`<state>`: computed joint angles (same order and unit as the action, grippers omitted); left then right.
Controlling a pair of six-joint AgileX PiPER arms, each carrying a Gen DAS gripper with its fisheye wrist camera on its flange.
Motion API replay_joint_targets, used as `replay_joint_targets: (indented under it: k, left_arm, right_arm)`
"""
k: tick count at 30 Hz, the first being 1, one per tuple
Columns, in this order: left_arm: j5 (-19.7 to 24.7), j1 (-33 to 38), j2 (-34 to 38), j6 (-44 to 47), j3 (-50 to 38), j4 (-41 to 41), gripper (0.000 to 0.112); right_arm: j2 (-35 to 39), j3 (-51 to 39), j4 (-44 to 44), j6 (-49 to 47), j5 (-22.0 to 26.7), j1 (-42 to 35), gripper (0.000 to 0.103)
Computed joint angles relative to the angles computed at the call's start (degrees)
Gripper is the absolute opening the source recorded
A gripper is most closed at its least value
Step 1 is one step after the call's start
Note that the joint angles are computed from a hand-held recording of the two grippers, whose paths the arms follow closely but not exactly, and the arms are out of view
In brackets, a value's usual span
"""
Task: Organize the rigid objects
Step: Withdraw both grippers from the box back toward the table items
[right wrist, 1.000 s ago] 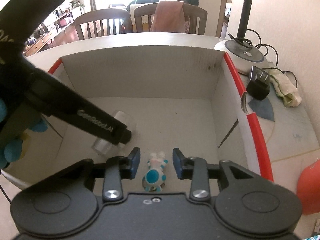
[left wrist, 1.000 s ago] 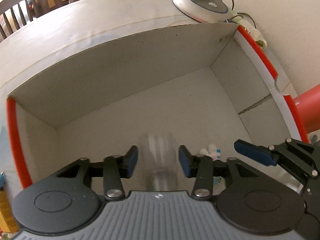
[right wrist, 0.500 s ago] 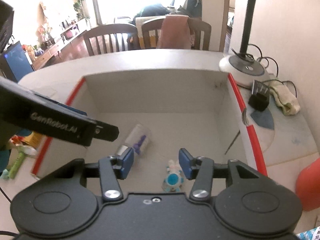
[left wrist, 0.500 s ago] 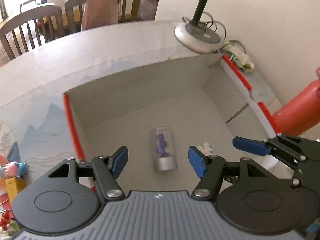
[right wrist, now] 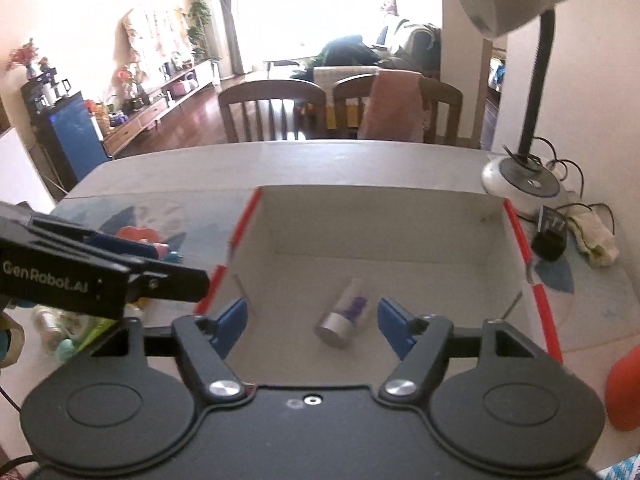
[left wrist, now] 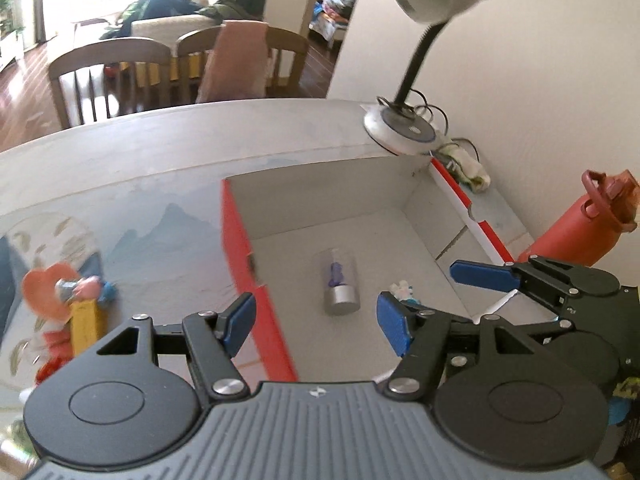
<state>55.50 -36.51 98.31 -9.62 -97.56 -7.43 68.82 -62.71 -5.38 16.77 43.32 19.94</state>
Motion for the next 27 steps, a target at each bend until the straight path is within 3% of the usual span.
replay_joint_targets:
  k: [7, 13, 24, 27]
  left_arm:
    - [-4.4, 3.9, -11.3, -0.2, 13.2, 0.3, 0.073]
    - [-5.2, 10.3, -18.8, 3.5, 21.4, -1.7, 0.079]
    - [-1.3, 31.6, -27.8, 26.6, 31.7, -14.4, 0.084]
    - [-0.2, 38.4, -29.0, 34.9, 34.1, -19.2, 0.091]
  right_arm:
    - [-0.1, -1.6, -5.4, 8.4, 0.7, 7.4, 0.085]
    - [0.7, -2.8, -12.4, 19.6, 1.3, 15.7, 0.092]
    - [6.8, -5.9, -25.5, 40.9, 4.4, 35.7, 0.095]
    - [10.0, -7.8, -28.2, 45.5, 5.4, 39.8, 0.095]
